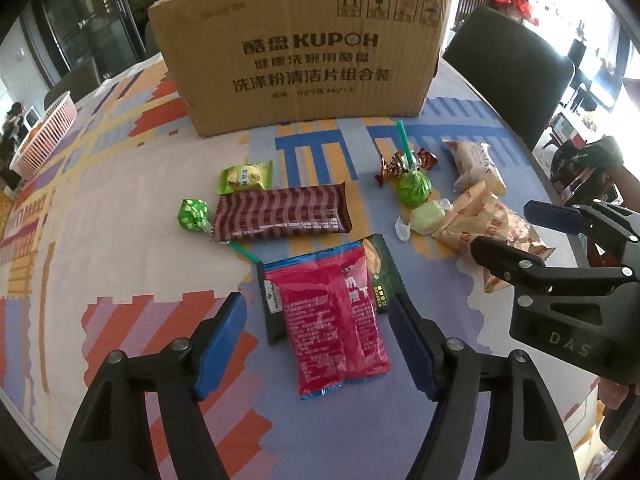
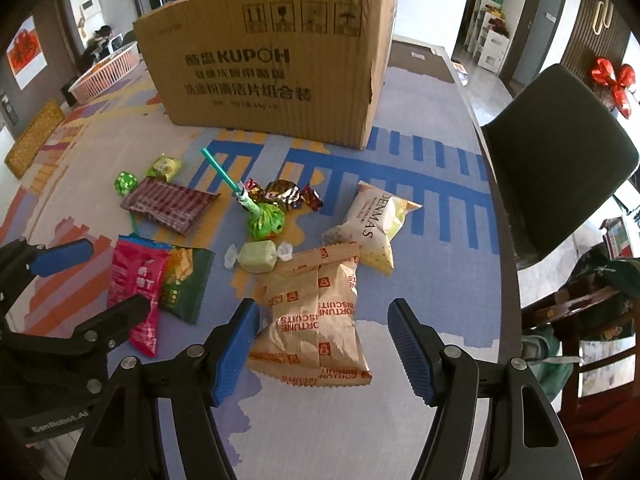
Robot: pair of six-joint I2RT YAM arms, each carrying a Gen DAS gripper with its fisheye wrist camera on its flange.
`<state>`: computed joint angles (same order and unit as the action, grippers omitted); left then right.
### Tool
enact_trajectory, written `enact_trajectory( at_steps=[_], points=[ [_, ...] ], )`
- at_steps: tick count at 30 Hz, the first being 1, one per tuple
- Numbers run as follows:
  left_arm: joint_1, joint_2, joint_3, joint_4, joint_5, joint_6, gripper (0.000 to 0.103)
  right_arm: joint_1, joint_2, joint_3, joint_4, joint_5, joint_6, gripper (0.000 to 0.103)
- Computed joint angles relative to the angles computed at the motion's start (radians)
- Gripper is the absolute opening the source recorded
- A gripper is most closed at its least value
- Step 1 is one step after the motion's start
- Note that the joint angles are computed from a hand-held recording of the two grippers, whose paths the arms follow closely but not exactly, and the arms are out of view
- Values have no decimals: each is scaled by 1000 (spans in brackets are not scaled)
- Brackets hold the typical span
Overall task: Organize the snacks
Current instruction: 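Grasp the red packet with the left tool while the right tool grasps the biscuit bag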
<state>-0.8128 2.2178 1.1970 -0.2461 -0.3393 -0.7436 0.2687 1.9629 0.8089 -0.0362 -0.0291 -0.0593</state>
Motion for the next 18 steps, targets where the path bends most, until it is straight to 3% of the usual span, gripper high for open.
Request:
enact_trajectory(
  at_steps=[9, 14, 18],
  points=[
    [18, 22, 2, 21, 13, 10, 65, 24, 37, 11, 2, 18, -3, 55],
    [24, 22, -16, 58, 43, 18, 52, 45, 28, -4, 8, 42, -3, 48],
    [17, 18, -25, 69, 33, 22, 47, 47, 15, -13, 1, 34, 9, 46]
  ],
)
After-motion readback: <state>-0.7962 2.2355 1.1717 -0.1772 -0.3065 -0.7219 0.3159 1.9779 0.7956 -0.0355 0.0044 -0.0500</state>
